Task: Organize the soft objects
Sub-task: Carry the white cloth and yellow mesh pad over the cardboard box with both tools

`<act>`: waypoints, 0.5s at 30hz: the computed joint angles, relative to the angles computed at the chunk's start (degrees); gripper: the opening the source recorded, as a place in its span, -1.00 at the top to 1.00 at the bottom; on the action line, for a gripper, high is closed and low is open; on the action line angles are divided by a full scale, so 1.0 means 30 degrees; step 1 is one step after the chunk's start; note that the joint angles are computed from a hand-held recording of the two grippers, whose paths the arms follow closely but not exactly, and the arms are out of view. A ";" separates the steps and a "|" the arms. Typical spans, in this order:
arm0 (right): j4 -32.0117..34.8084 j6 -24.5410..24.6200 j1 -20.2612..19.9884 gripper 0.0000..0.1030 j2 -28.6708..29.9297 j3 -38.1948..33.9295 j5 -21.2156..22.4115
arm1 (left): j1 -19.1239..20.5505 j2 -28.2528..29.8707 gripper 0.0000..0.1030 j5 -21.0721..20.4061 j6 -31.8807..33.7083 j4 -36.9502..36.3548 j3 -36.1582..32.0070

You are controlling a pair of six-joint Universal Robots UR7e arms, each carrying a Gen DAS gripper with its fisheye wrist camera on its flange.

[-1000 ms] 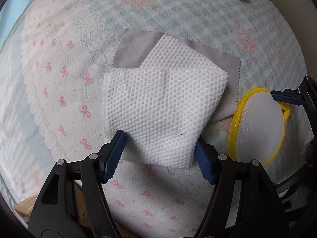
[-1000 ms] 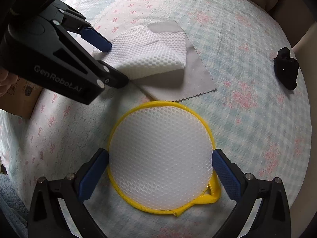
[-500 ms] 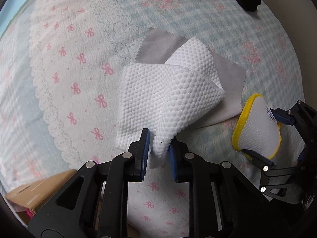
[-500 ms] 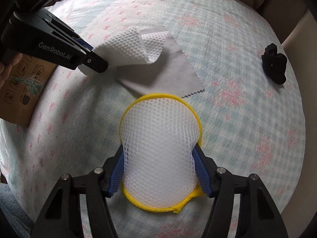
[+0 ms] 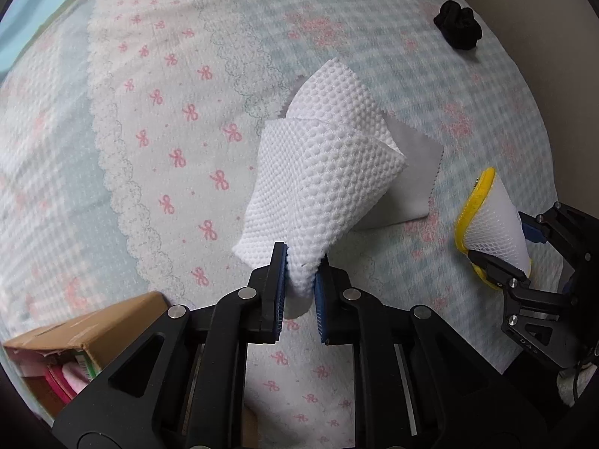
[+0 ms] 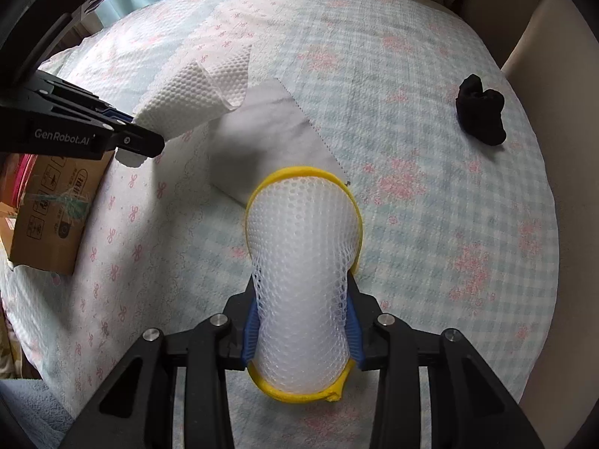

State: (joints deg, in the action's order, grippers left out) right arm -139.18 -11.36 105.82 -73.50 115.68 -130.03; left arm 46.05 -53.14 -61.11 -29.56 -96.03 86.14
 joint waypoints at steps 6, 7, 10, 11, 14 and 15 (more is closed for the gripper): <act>0.0883 0.1623 0.1239 0.32 -0.0527 -0.0935 -0.0426 | -0.1191 -0.1261 0.78 0.0272 -0.0857 0.0100 0.0171; 0.1074 0.1800 0.1468 0.32 -0.0580 -0.1177 -0.0471 | -0.1424 -0.1540 0.78 0.0337 -0.0994 0.0178 0.0192; 0.1704 0.2391 0.2456 0.32 -0.0824 -0.1694 -0.0806 | -0.2124 -0.1771 0.78 0.0609 -0.1528 0.0030 0.0048; 0.1961 0.2693 0.2851 0.32 -0.1001 -0.1804 -0.0891 | -0.2308 -0.1912 0.78 0.0718 -0.1689 -0.0072 0.0036; 0.2707 0.3265 0.3724 0.32 -0.1163 -0.2529 -0.1053 | -0.3002 -0.2620 0.78 0.0928 -0.2422 -0.0267 0.0154; 0.2983 0.3437 0.3987 0.32 -0.1087 -0.2923 -0.1060 | -0.3247 -0.2858 0.78 0.1059 -0.2691 -0.0241 0.0185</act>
State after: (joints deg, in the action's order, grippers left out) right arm -130.23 -1.05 117.78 -76.76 106.91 -133.21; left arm 36.31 -61.72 -57.94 -37.63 -96.76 86.69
